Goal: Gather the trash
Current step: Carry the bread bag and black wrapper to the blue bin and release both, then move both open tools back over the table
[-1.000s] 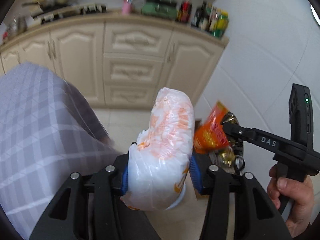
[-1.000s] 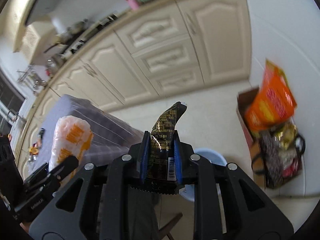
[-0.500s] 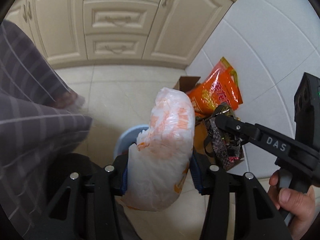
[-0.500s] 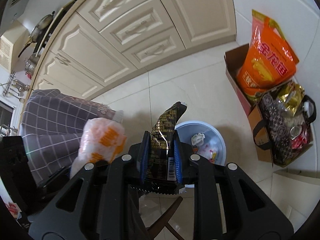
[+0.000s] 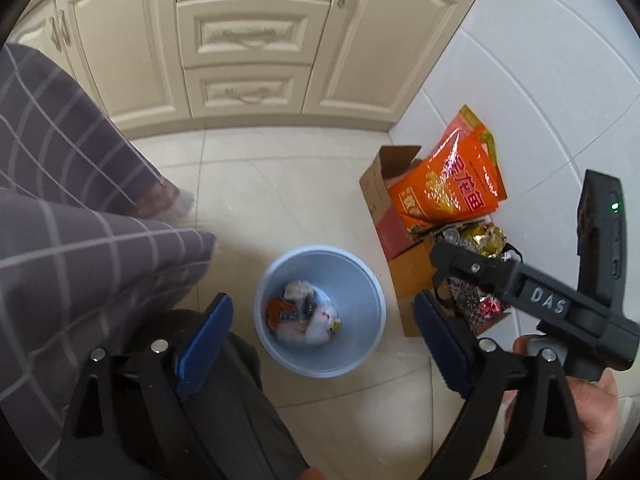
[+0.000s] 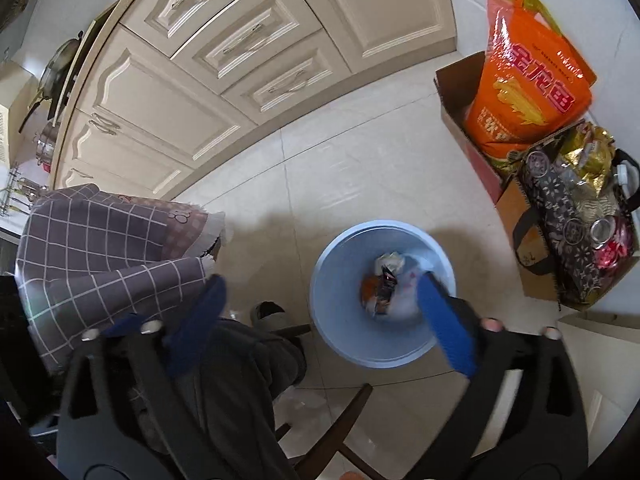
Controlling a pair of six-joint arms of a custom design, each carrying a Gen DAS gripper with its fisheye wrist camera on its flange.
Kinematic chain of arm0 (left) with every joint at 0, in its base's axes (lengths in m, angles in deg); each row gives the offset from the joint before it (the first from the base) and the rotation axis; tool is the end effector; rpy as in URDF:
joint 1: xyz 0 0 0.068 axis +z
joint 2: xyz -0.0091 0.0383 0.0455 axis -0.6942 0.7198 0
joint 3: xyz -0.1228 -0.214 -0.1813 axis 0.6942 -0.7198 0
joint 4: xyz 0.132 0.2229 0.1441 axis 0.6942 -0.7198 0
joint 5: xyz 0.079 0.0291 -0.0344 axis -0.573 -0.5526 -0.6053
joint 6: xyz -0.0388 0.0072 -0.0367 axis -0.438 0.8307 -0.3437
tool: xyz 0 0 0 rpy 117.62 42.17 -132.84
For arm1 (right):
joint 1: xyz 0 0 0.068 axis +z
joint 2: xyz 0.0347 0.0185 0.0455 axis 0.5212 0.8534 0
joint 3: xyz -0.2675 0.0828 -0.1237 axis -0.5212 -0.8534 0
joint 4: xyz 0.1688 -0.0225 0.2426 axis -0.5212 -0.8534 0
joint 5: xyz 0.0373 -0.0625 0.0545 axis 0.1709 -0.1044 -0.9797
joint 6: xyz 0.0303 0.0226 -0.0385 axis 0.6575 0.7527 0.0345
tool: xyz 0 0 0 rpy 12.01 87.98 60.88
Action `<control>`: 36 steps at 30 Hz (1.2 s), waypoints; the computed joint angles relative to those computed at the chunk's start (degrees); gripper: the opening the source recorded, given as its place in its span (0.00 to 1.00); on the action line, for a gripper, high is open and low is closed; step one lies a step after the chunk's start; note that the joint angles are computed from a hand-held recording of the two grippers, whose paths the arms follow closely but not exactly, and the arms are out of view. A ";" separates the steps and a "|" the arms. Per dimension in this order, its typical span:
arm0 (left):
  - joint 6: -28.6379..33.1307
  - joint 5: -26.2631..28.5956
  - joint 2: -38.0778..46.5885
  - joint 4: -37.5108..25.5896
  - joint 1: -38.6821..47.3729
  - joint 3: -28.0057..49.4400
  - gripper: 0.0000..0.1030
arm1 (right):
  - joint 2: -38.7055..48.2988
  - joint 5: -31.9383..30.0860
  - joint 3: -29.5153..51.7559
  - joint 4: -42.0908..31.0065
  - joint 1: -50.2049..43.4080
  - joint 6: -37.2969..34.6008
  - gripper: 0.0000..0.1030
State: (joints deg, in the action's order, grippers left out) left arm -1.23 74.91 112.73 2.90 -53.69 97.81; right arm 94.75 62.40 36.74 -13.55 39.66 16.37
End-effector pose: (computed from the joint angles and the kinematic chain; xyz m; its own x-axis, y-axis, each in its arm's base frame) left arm 0.2644 -0.0518 0.3784 -0.9139 0.0397 -0.4040 0.1364 0.9674 -0.2134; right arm 0.2571 0.0482 0.2972 -0.8910 0.3254 -0.3165 0.1518 0.8707 0.4679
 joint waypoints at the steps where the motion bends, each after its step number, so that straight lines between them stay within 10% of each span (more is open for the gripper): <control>1: 0.01 -0.61 -0.65 -0.51 -0.29 0.55 0.87 | -0.03 0.63 0.28 -0.51 0.36 0.16 0.94; 23: 4.63 0.70 -6.73 -7.84 4.83 14.61 0.89 | -1.92 8.05 12.70 -7.16 9.57 2.12 0.94; 36: 15.09 9.91 -6.76 -15.12 24.46 30.96 0.91 | 1.46 15.26 29.79 -11.54 22.12 3.97 0.94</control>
State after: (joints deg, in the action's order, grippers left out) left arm 13.86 84.82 105.98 -12.22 -29.23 128.77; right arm 96.21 77.67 66.53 -25.09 61.78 20.33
